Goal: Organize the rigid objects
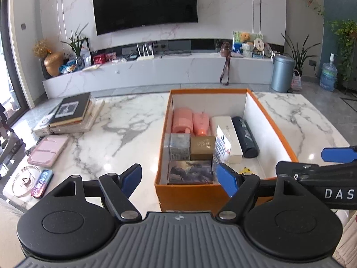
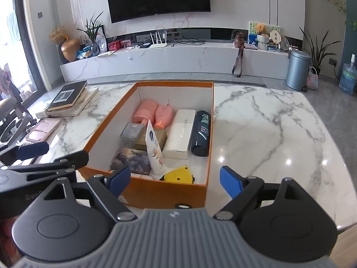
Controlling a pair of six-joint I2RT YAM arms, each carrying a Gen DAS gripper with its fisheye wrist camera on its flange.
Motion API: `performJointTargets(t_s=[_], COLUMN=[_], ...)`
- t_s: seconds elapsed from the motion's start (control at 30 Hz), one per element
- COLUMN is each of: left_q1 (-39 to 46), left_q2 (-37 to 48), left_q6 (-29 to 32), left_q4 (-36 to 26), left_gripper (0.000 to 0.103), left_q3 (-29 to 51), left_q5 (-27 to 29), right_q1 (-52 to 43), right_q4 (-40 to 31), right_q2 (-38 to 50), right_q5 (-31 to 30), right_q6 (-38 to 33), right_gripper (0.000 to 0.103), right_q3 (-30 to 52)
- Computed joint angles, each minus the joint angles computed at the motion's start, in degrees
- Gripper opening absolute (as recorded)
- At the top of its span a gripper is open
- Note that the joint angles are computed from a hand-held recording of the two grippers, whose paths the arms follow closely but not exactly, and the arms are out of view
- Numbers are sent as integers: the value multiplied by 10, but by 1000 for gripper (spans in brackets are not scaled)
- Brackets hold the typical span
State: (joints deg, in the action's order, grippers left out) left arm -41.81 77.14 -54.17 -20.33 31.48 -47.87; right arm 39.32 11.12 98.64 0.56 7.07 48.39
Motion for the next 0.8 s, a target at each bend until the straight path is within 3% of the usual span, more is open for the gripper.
performJointTargets(t_s=[0.33, 0.8], left_q1=[25, 15], left_q2=[51, 46], left_q6=[7, 2], left_q4=[46, 41], left_gripper=[90, 90], left_q3=[-2, -1], left_q5=[25, 20], right_q1=[-17, -14], right_q4=[20, 33], right_q2=[70, 79], right_q5=[-1, 5], right_q6=[4, 2], right_gripper=[89, 89], right_q3=[26, 23])
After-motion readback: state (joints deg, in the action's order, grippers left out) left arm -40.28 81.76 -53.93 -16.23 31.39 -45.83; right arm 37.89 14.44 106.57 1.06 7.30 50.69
